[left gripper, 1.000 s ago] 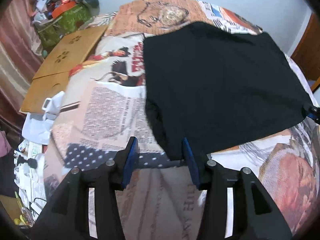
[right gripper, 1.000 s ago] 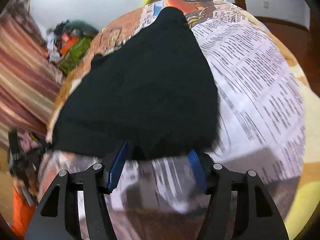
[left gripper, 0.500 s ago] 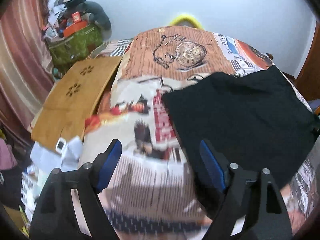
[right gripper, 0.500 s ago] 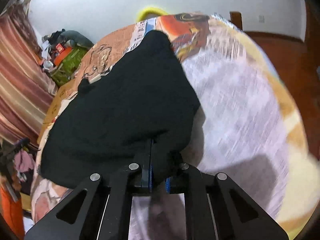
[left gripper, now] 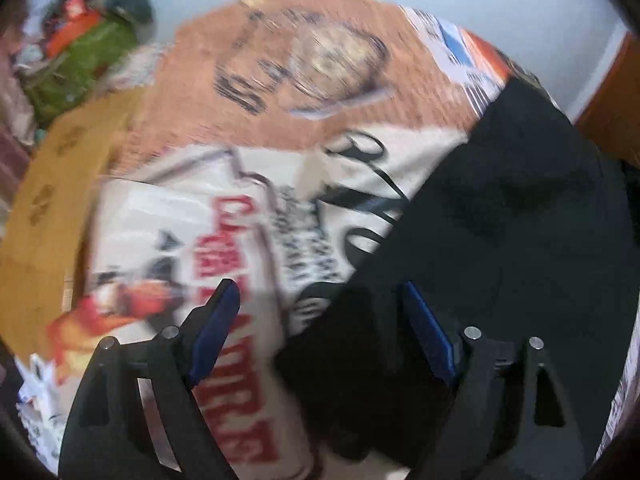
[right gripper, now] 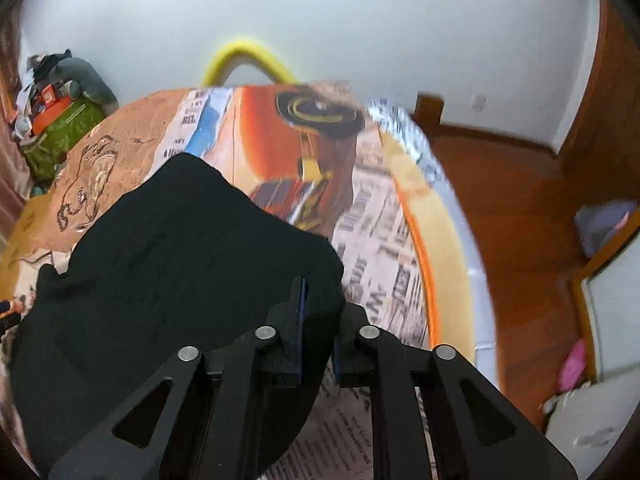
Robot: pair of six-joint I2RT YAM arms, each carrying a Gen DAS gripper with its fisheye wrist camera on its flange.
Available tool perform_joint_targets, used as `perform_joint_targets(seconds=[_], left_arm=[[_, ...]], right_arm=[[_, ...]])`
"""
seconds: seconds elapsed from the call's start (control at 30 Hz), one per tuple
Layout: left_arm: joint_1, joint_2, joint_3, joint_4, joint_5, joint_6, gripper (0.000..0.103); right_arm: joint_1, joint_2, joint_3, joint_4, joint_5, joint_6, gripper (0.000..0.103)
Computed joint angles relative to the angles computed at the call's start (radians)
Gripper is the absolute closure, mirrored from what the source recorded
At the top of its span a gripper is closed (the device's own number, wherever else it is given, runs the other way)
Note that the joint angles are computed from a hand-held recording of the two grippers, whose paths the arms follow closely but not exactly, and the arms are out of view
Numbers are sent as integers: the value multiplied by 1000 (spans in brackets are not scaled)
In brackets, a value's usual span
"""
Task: Fold small clothes
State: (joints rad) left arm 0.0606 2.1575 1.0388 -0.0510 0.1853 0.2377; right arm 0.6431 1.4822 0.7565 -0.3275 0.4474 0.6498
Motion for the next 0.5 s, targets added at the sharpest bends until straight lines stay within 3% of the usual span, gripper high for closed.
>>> perform_joint_targets(seconds=[0.03, 0.1, 0.17, 0.2, 0.27, 0.33, 0.5], left_arm=[[-13, 26, 19, -21, 9, 14, 20], [-20, 14, -12, 10, 27, 20, 29], [5, 14, 9, -64, 122, 22, 55], [11, 15, 10, -79, 138, 8, 59], [9, -16, -40, -54, 130, -1, 80], [-7, -76, -131, 8, 74, -3, 90], [37, -239, -338, 59, 81, 11, 92]], right_arm=[[24, -6, -8, -3, 17, -4, 70], [96, -47, -44, -16, 52, 13, 58], [164, -90, -68, -48, 73, 35, 57], [206, -111, -78, -75, 71, 65, 57], [295, -164, -109, -112, 51, 154, 57], [360, -198, -134, -124, 24, 232, 56], [577, -172, -145, -121, 4, 459, 56]])
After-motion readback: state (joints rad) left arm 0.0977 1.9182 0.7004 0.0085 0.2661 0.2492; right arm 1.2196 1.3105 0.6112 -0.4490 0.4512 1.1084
